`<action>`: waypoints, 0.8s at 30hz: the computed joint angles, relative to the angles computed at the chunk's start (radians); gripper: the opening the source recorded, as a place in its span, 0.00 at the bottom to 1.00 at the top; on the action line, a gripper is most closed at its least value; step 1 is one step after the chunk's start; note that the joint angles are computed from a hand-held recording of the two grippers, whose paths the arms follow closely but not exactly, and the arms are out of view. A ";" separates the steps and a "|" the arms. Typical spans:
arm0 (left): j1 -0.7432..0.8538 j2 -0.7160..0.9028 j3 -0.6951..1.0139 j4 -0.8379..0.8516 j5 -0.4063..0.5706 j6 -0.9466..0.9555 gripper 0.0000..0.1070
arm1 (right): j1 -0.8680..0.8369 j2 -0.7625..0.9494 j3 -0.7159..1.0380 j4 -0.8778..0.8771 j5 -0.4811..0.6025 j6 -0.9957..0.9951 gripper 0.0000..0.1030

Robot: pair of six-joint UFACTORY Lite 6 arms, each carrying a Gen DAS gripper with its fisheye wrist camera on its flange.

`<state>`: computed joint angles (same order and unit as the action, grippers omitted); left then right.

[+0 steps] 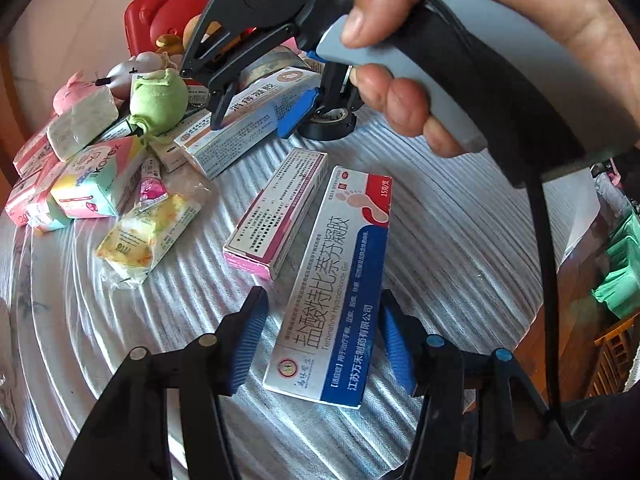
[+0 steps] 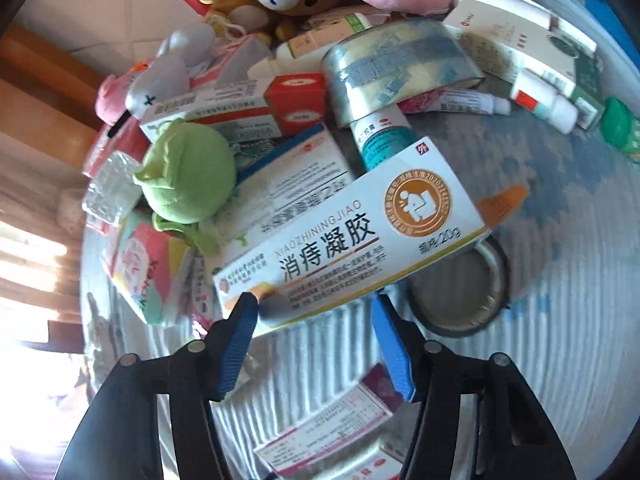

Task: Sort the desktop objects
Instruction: 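Grasp the white-blue ointment box with the left gripper while the right lowers toward the black tape roll, then grasp the black tape roll with the right gripper while the left holds the ointment box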

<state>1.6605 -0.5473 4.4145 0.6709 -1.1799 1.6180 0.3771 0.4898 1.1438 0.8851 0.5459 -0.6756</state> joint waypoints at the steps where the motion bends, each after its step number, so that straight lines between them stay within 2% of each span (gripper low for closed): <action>1: 0.004 0.008 0.010 0.001 0.004 -0.003 0.41 | -0.011 0.007 0.000 0.043 0.011 -0.056 0.48; 3: 0.018 0.034 0.037 -0.010 0.021 0.001 0.37 | -0.031 -0.010 -0.013 0.080 0.036 -0.116 0.26; 4: 0.025 0.051 0.058 -0.017 0.040 0.001 0.37 | -0.041 -0.039 -0.034 0.092 0.042 -0.158 0.11; 5: 0.029 0.061 0.071 -0.019 0.044 0.001 0.37 | -0.051 -0.082 -0.066 0.103 0.041 -0.217 0.00; 9: 0.035 0.089 0.104 -0.027 0.035 -0.002 0.37 | -0.127 -0.268 -0.221 0.051 0.042 -0.305 0.00; 11: 0.036 0.115 0.132 -0.022 0.030 -0.032 0.36 | -0.188 -0.282 -0.216 -0.027 0.113 -0.257 0.04; 14: 0.016 0.160 0.161 -0.011 -0.002 -0.056 0.36 | -0.222 -0.304 -0.238 -0.048 0.169 -0.266 0.06; 18: 0.012 0.148 0.104 -0.007 -0.052 -0.011 0.36 | -0.262 -0.356 -0.320 -0.043 0.176 -0.294 0.22; 20: -0.003 0.163 0.094 0.002 -0.088 -0.014 0.36 | -0.286 -0.348 -0.338 -0.030 0.175 -0.301 0.33; 24: -0.026 0.220 0.123 0.023 -0.182 -0.072 0.36 | -0.250 -0.315 -0.348 0.001 0.150 -0.280 0.41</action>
<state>1.6343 -0.3277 4.5371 0.6943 -1.3622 1.5456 0.1268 0.1751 0.7960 0.8862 0.6957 -0.9557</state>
